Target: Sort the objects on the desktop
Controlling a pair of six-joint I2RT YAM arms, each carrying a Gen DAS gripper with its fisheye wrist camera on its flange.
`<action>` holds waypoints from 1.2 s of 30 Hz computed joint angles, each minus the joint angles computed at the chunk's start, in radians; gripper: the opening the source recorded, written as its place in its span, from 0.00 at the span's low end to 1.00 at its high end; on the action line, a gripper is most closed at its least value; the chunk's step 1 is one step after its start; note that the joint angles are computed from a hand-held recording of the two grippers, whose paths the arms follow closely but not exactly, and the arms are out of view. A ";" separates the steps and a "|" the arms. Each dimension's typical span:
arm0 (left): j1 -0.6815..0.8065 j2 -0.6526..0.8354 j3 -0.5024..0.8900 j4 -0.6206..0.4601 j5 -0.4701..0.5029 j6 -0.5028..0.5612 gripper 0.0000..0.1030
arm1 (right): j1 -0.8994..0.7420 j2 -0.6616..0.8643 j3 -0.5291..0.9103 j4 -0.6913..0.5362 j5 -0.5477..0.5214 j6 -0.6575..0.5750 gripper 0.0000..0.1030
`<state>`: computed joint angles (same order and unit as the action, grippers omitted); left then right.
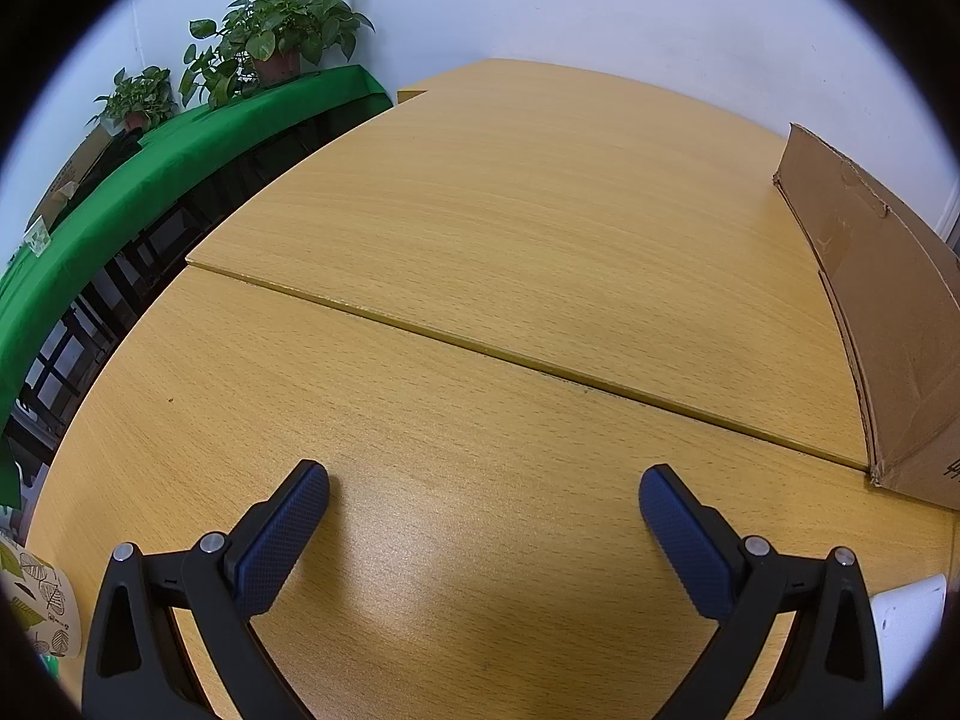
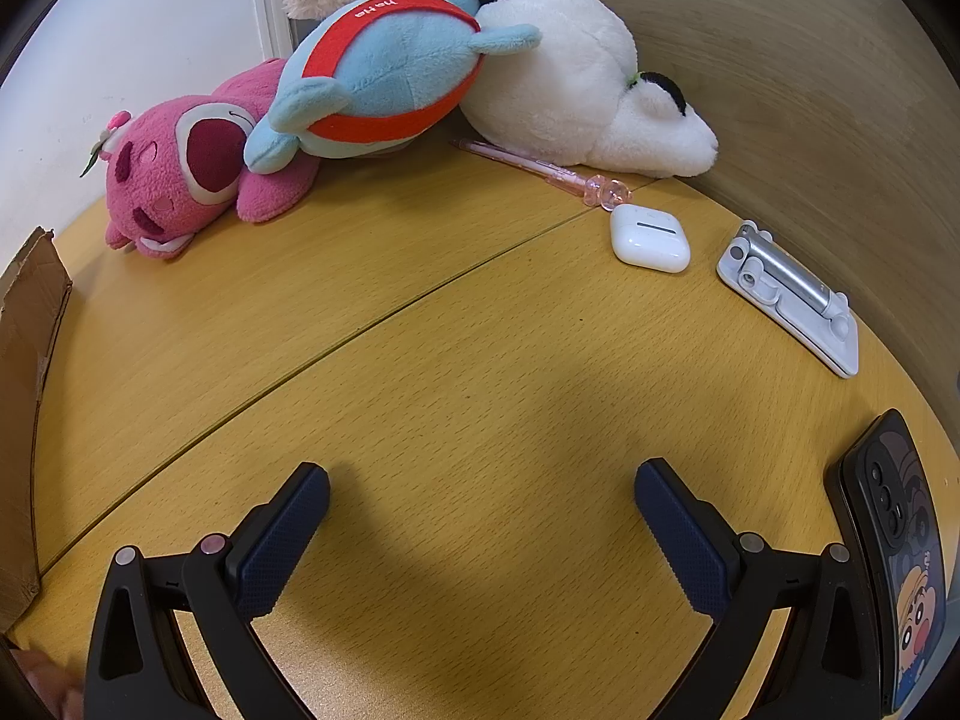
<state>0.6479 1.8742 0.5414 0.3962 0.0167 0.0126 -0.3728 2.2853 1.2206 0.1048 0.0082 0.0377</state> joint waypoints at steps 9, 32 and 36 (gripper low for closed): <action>-0.001 -0.003 -0.003 0.000 0.000 -0.001 1.00 | -0.004 -0.003 -0.007 0.004 -0.002 -0.003 1.00; -0.020 -0.014 -0.001 -0.012 -0.018 -0.026 1.00 | 0.016 -0.007 -0.030 0.021 0.010 0.016 1.00; -0.032 -0.023 -0.015 -0.013 -0.023 -0.031 1.00 | 0.008 -0.056 -0.104 0.019 -0.035 -0.050 1.00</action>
<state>0.6161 1.8512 0.5262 0.3836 -0.0064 -0.0186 -0.3643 2.2294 1.1168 0.1242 -0.0265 -0.0122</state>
